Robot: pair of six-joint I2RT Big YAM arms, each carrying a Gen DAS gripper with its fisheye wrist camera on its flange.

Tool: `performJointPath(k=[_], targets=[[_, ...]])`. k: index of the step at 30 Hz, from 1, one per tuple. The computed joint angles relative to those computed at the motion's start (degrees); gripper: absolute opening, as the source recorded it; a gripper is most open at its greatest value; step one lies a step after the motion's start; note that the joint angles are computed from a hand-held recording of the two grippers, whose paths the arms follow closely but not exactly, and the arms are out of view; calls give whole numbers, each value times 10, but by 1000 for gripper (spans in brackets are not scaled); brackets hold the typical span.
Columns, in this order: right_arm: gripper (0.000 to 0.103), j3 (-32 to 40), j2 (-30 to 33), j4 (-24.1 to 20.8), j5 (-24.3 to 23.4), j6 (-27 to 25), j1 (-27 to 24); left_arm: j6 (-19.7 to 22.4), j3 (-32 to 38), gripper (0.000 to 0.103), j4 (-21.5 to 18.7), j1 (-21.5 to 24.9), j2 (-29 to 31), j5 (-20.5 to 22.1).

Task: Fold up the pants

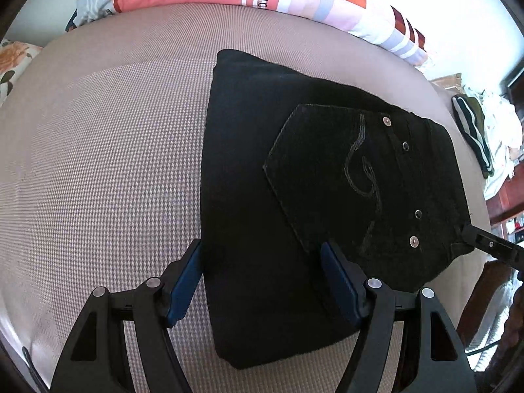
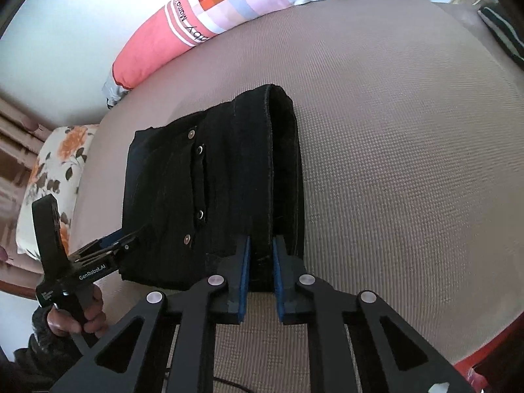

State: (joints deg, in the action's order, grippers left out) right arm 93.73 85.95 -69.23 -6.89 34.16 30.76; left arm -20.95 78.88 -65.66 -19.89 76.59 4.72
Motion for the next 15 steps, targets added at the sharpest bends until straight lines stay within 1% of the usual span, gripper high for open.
performJointPath(k=[5, 10, 15], targets=[[11, -9, -9, -5, 18, 11, 12, 5, -7, 72, -3, -3, -5, 1], [11, -26, -6, 4, 10, 17, 7, 8, -21, 72, 4, 0, -11, 8], [11, -24, -1, 6, 1, 12, 4, 11, -22, 73, 2, -6, -12, -3]])
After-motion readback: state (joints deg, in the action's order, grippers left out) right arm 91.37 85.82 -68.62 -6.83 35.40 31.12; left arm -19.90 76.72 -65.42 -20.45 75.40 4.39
